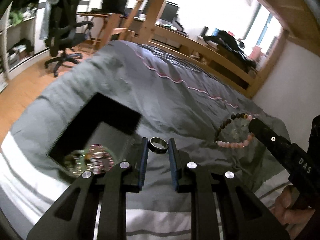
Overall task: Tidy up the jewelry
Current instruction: 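Carry the ring with the left tool while the right tool carries the bracelet to the box, then lower the ring and bracelet into the black box and open both tools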
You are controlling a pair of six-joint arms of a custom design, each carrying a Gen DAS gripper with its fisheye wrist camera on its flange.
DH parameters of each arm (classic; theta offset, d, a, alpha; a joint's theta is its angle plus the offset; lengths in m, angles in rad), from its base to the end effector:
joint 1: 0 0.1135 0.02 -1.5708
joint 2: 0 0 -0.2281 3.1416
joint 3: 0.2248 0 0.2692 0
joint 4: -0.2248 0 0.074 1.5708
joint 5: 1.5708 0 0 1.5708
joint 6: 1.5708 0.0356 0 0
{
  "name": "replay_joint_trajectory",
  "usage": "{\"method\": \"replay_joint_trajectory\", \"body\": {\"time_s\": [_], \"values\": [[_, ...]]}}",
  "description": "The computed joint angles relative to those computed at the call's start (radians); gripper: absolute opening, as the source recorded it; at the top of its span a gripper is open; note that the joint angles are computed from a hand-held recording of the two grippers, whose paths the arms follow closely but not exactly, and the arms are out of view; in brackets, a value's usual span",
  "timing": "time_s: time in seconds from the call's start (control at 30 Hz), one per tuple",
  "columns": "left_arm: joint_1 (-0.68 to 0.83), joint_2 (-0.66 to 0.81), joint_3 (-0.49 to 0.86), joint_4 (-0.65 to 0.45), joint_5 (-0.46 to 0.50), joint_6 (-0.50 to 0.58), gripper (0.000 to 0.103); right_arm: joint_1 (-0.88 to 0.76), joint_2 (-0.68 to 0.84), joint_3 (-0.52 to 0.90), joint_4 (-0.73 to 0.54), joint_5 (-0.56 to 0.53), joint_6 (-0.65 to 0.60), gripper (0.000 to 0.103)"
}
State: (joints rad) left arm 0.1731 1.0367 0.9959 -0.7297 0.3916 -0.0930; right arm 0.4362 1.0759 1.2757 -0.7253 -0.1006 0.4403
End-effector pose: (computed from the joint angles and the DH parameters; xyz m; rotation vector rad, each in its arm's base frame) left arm 0.2439 0.0289 0.2846 -0.1137 2.3024 -0.4164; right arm 0.2265 0.1095 0.3702 -0.0581 2.1565 0.6254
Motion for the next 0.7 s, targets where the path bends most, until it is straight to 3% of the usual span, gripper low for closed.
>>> {"method": "replay_joint_trajectory", "body": {"time_s": [0.37, 0.7], "values": [[0.254, 0.012, 0.020, -0.077, 0.071, 0.068, 0.020, 0.183, 0.237, 0.188, 0.039, 0.040, 0.009, 0.009], [0.340, 0.058, 0.071, -0.138, 0.150, 0.121, 0.020, 0.242, 0.408, 0.276, 0.072, 0.009, 0.029, 0.008]]}}
